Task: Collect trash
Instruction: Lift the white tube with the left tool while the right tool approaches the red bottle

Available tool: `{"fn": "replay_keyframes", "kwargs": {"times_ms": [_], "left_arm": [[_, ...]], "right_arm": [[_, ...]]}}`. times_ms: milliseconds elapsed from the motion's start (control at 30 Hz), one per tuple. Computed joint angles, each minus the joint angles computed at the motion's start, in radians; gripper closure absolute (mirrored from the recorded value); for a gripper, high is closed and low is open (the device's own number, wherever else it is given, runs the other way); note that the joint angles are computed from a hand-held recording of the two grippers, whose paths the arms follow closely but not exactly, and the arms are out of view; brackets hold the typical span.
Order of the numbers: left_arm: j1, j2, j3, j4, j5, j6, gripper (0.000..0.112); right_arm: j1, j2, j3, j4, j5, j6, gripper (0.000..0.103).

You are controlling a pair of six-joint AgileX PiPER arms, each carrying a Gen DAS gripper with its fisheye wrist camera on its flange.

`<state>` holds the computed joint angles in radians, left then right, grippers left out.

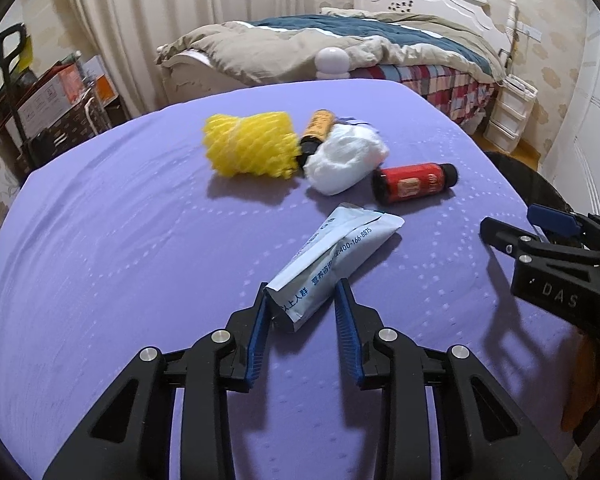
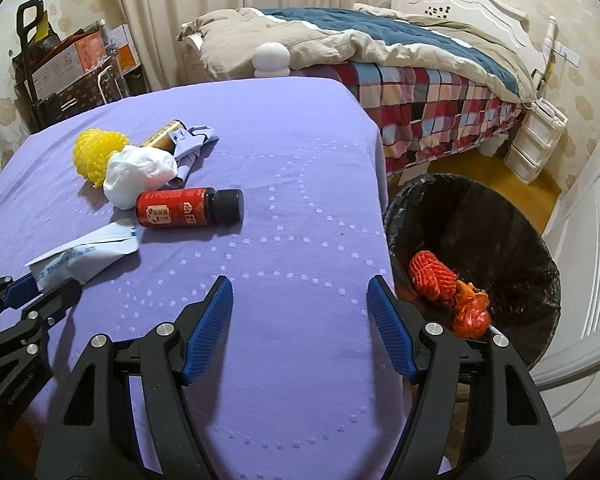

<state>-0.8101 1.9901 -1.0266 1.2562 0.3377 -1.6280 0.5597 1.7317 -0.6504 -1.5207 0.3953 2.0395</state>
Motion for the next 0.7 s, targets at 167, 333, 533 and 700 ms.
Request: {"fn": "replay_keyframes", "kwargs": {"times_ms": [167,333,533,700], "left_arm": [[0.011,-0.015,0.023,0.01,-0.002,-0.026,0.079],[0.01,-0.008,0.012,-0.004,0.001,-0.01,0.064],[0.022,0.025,-0.055,-0.139,-0.012,0.152,0.053],[0.025,0.04,-0.08,-0.177,-0.009,0.208,0.054]], "right_arm": [[0.009,0.006,-0.01,0.024,0.007,-0.022,0.034],[0.011,0.007,-0.012,0.029,0.008,-0.026,0.034],[0.01,0.007,-0.013,0.029,0.007,-0.026,0.032],[-0.002,0.016,-0.019,0.004,-0.011,-0.003,0.03]]}}
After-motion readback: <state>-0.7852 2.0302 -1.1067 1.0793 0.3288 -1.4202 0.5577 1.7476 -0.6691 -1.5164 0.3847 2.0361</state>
